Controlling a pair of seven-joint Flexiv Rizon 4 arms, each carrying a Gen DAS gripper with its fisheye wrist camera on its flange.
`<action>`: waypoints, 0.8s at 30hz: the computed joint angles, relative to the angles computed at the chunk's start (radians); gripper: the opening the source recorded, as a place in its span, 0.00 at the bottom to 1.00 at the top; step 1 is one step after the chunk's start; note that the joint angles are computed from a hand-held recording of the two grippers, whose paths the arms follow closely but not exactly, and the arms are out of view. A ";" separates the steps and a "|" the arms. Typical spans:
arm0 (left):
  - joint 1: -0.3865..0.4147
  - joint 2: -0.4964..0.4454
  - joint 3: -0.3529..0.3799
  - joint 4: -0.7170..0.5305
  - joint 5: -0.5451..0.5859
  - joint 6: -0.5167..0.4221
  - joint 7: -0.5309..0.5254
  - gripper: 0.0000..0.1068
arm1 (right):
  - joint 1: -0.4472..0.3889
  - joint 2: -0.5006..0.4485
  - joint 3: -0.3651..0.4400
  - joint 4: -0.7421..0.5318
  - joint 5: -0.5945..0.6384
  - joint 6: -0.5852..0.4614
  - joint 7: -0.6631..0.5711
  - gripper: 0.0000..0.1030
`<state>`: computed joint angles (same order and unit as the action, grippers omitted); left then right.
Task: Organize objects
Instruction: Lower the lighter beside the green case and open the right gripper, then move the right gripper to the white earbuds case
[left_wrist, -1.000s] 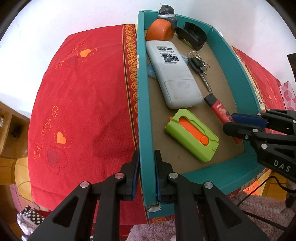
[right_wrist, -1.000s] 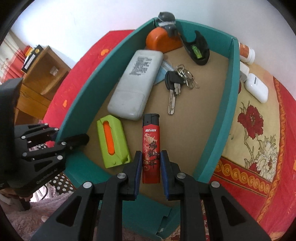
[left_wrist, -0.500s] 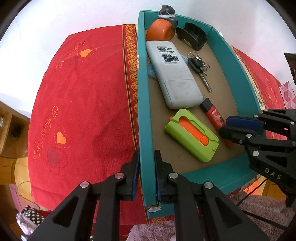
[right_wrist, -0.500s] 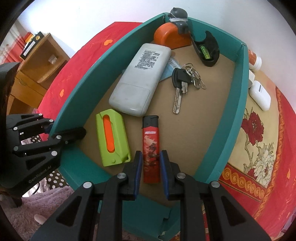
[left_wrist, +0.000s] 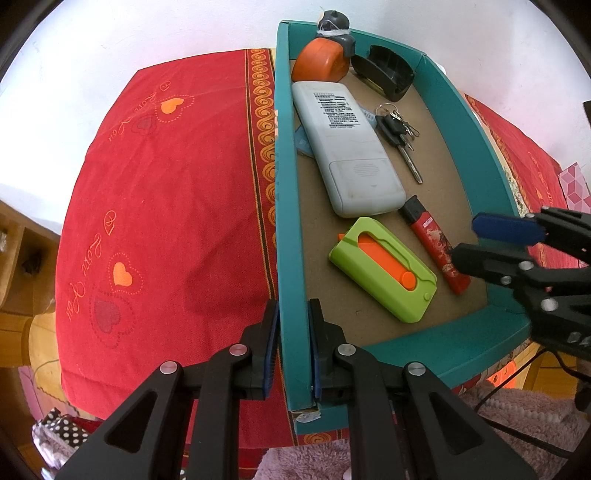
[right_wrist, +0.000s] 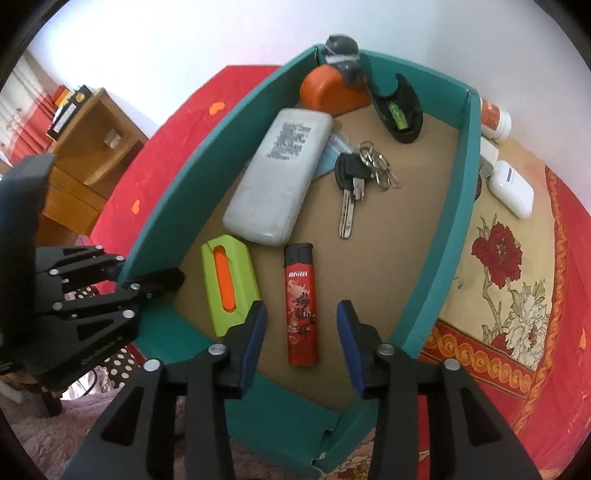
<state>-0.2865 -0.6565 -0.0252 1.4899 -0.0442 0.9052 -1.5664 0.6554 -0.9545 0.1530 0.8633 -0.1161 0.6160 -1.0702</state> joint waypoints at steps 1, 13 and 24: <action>0.000 0.001 0.000 0.003 0.000 0.001 -0.001 0.14 | -0.004 0.011 0.002 0.015 0.004 0.015 -0.002 0.40; -0.001 0.000 0.000 0.000 0.001 0.000 -0.001 0.14 | -0.057 0.155 -0.035 0.226 -0.038 0.207 0.089 0.43; 0.000 -0.001 0.000 0.000 0.002 -0.001 0.000 0.14 | -0.110 0.156 -0.071 0.295 -0.107 0.203 0.237 0.57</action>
